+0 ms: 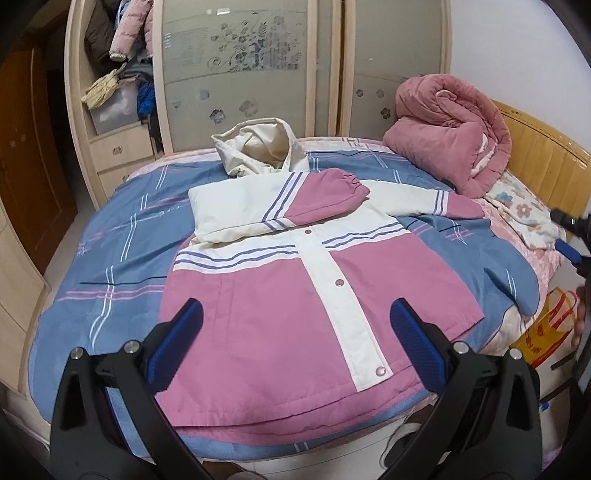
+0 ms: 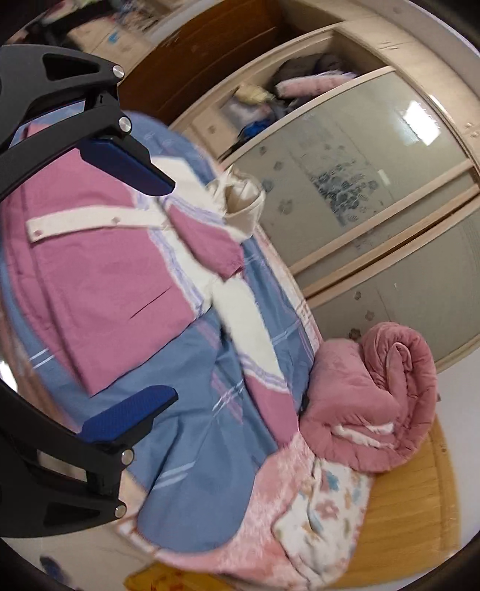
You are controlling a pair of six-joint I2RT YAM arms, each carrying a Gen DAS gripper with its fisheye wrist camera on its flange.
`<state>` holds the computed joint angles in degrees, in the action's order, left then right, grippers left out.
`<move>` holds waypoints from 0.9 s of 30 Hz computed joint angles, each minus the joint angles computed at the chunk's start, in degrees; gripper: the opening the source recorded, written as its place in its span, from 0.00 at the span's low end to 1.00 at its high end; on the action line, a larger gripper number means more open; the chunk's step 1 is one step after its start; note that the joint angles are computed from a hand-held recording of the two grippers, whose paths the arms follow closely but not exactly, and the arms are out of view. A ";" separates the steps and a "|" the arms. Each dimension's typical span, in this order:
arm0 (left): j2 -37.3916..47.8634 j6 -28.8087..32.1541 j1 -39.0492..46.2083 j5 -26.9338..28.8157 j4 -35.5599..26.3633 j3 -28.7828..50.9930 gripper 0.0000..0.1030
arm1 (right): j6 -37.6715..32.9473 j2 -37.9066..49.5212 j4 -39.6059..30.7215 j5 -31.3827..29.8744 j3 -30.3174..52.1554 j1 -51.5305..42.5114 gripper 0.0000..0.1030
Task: Fold large clothes
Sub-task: 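Move the right tool back to the folded sleeve cuff, then grasp the sleeve cuff with the right tool and pull it further across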
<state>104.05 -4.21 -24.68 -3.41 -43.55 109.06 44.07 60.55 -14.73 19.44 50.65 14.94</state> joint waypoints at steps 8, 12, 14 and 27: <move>5.13 -0.61 1.27 2.83 -0.61 5.35 0.98 | 7.58 18.03 23.29 -33.77 2.95 -28.18 0.99; 7.45 -1.59 1.96 3.98 -0.56 7.14 0.98 | 11.90 37.23 28.87 -46.12 14.35 -37.78 0.99; 9.81 -1.99 2.33 4.59 -1.41 9.59 0.98 | 11.78 46.38 25.80 -45.09 22.96 -40.32 0.99; 31.93 -3.22 2.30 4.45 -15.39 41.32 0.98 | 13.52 80.58 5.60 -43.12 62.98 -45.46 0.66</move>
